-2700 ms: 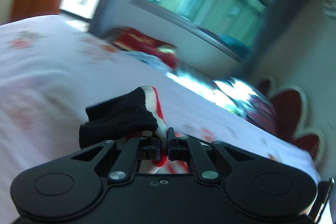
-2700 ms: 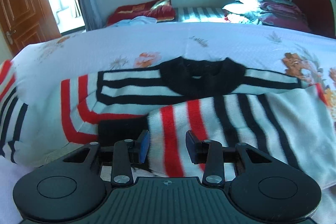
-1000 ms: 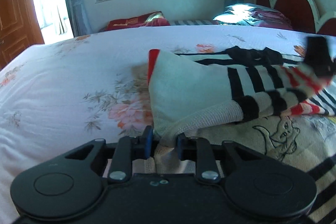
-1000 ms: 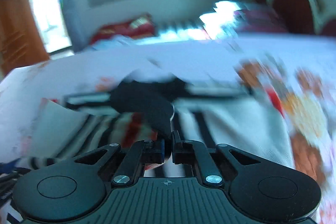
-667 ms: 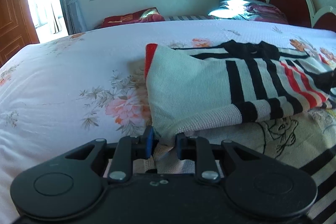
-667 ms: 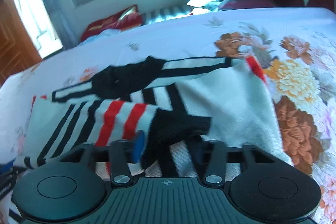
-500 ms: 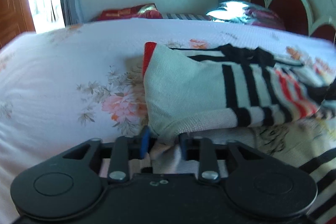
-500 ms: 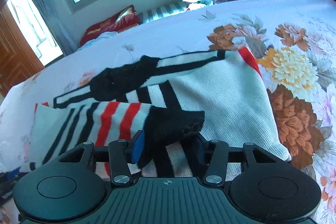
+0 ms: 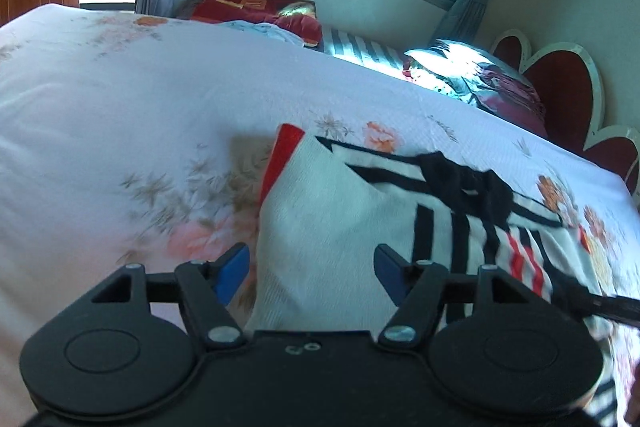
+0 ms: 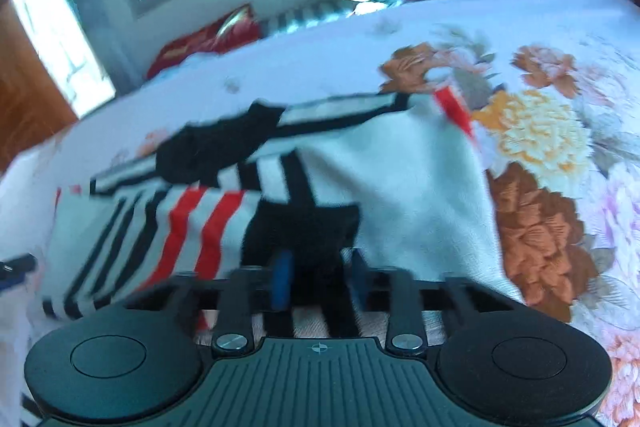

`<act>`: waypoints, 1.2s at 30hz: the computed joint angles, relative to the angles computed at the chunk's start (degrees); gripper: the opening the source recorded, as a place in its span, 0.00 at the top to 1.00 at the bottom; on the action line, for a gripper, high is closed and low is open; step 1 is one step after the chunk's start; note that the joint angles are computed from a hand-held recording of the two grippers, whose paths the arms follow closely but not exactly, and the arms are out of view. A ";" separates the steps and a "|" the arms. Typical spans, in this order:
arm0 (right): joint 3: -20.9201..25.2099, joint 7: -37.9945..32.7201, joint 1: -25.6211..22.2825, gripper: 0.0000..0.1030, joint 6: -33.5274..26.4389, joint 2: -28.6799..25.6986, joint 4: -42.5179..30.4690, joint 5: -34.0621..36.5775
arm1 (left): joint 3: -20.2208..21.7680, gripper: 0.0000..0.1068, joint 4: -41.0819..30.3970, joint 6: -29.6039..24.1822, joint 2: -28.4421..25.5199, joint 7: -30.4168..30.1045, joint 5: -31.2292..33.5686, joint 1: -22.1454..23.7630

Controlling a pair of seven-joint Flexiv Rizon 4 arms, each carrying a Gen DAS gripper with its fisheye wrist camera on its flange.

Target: Fold small clothes

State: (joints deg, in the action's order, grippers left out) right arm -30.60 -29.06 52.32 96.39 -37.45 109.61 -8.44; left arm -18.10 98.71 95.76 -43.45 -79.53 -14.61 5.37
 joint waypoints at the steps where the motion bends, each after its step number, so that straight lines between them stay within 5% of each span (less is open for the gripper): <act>1: 0.45 -0.03 -0.59 0.55 1.19 0.16 0.12 0.36 | 0.68 0.37 -1.97 -1.20 -1.06 -0.10 -0.45 -0.71; 5: 9.45 -1.01 -8.78 0.55 -0.36 0.29 -3.27 0.13 | 4.73 0.39 -8.96 -4.64 -5.09 -1.52 -2.70 -3.99; 7: 11.34 -0.44 -10.76 0.55 -1.18 -0.53 -4.67 -0.24 | 3.60 0.48 -11.31 -5.70 -7.05 -1.91 -4.04 -3.18; 10: 9.25 -0.06 -9.41 0.84 -0.75 -1.74 -5.27 -1.21 | 0.47 0.60 -13.54 -6.65 -9.50 -2.41 -6.43 -1.15; 13: 4.52 -0.61 -5.81 0.91 0.13 -2.97 -5.32 -2.38 | -0.76 0.82 -14.76 -4.58 -10.99 -1.02 -5.81 -0.58; 15: -2.03 -1.39 -0.82 0.96 1.46 -4.28 -4.70 -2.32 | 2.78 0.88 -15.73 -3.00 -11.37 -2.89 -6.10 -3.05; 18: -11.30 -5.01 6.42 0.96 2.41 -7.58 -4.35 0.83 | 7.93 0.88 -17.65 -2.07 -12.58 -7.80 -7.66 -6.32; 22: -5.68 -4.70 1.94 0.98 -4.76 -6.81 -5.77 -2.08 | 11.83 0.83 -18.62 -2.06 -13.04 -9.56 -5.96 -8.82; 26: -9.74 -1.47 4.81 0.97 -1.99 -6.45 -2.91 -1.27 | 17.40 0.73 -16.97 -2.06 -10.76 -11.81 -4.41 -12.10; 30: -13.25 -2.42 7.66 0.96 0.56 -6.44 -1.93 0.43 | 12.19 0.69 -11.42 3.31 -7.12 -9.27 -0.44 -8.60; 36: -8.47 -5.37 5.06 0.87 0.43 -6.59 -6.25 1.14 | 3.42 0.59 -6.25 3.30 -4.51 -4.39 4.07 -4.55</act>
State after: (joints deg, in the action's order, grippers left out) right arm -39.07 -34.42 57.38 96.82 -44.04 103.36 -7.30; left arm -14.68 92.46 99.06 -47.96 -83.92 -10.54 0.81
